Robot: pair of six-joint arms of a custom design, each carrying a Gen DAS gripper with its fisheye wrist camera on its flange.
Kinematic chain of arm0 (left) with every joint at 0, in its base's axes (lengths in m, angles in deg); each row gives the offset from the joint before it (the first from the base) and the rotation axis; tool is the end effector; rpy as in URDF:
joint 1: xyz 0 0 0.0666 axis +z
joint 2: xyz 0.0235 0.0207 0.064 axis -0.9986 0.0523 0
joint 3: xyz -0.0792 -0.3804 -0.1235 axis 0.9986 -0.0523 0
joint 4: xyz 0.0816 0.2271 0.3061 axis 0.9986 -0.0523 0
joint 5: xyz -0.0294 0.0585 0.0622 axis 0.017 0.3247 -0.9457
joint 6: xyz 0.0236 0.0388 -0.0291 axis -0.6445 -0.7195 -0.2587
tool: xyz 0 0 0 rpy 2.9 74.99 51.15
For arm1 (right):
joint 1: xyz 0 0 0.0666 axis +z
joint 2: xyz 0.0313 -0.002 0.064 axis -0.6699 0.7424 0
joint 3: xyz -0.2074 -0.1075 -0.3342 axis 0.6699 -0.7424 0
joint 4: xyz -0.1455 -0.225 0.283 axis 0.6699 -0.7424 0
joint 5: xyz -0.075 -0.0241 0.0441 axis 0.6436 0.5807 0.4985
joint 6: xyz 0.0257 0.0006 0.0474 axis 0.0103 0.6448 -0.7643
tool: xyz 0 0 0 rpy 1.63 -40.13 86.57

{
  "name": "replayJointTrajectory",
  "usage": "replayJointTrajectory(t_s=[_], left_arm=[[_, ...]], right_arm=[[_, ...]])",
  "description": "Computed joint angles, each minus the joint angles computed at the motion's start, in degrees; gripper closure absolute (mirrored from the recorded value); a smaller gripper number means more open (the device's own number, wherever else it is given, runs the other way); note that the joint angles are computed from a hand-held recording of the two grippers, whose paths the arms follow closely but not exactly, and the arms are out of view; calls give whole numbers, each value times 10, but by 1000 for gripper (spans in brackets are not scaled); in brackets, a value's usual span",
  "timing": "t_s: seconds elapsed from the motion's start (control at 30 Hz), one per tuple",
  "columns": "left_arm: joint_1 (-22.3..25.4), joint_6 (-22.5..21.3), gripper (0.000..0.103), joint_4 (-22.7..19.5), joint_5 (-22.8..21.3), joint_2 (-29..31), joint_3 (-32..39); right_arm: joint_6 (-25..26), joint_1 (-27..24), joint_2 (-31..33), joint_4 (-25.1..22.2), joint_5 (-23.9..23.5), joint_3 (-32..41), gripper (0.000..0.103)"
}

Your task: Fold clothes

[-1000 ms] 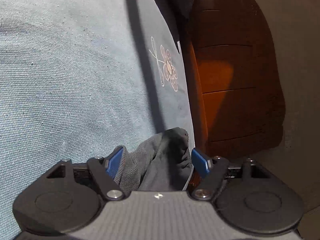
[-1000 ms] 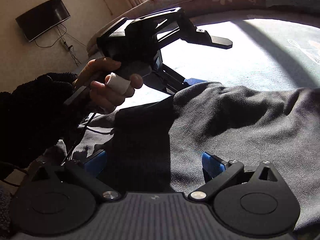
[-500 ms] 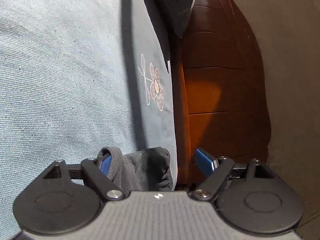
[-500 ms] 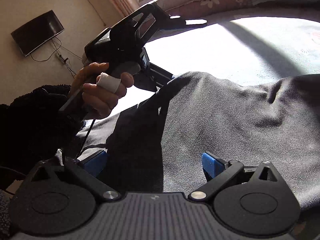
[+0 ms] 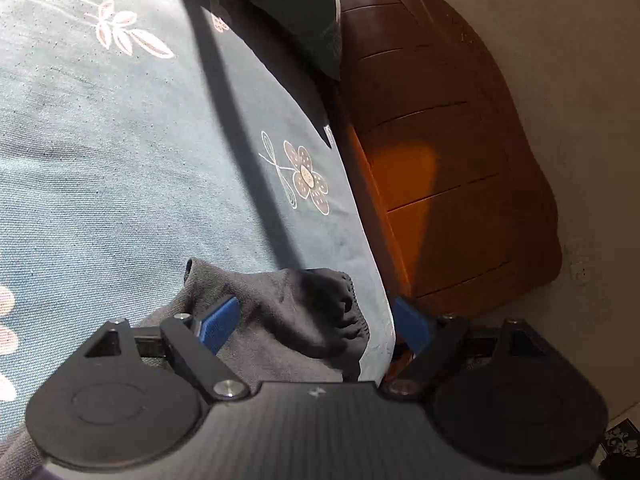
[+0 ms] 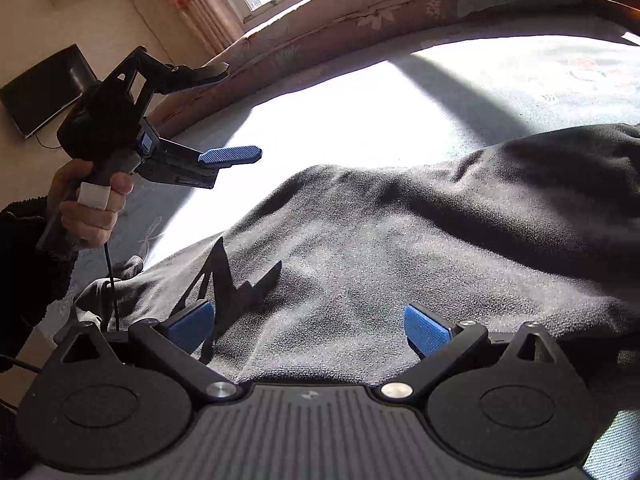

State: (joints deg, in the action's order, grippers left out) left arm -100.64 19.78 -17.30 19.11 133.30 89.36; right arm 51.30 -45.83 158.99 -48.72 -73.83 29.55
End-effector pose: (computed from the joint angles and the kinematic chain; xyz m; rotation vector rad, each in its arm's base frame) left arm 0.6182 -0.1809 0.4917 0.1965 2.3493 -1.5226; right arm 0.5483 -0.0111 0.4594 -0.4860 2.3120 0.8739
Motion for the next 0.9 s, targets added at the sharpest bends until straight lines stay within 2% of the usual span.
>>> replayJointTrajectory(t_s=[0.1,0.13,0.17,0.23,0.27,0.33,0.4,0.43,0.53,0.63,0.73,0.83,0.9], left_arm=[[-19,-60,19,-65,-88,7,7],[-26,-75,21,-97,-135,13,12],[-29,-76,25,-104,-157,13,8],[-25,-66,24,-87,-150,3,-6],[-23,-77,23,-86,-143,-5,-9],[-24,-109,20,-91,-141,-21,-11],[-30,-148,20,-107,-155,-38,-13],[-38,-166,20,-110,-170,-47,-17],[-70,-211,20,-81,-235,-81,-63],[-85,-267,20,-87,-269,-112,-113],[-90,-276,20,-105,-278,-124,-142],[-82,-236,19,-77,-258,-134,-174],[-73,-201,19,-78,-239,-131,-170]], right_arm=[[-1,-10,-5,-7,16,-6,0],[-1,-15,-10,-11,21,-10,0],[0,-19,-14,-14,27,-15,0],[0,-33,-23,-17,32,-24,0],[-2,-39,-29,-12,31,-28,0],[-7,-50,-38,-1,30,-34,0],[-26,-53,-38,25,50,-25,0],[-35,-54,-37,38,60,-20,0],[-76,-63,-35,74,88,-12,0],[-131,-93,-37,89,60,-24,0],[-200,-124,-37,107,12,-45,0],[-279,-143,-24,152,-23,-53,0],[-343,-153,-9,191,-46,-53,0]])
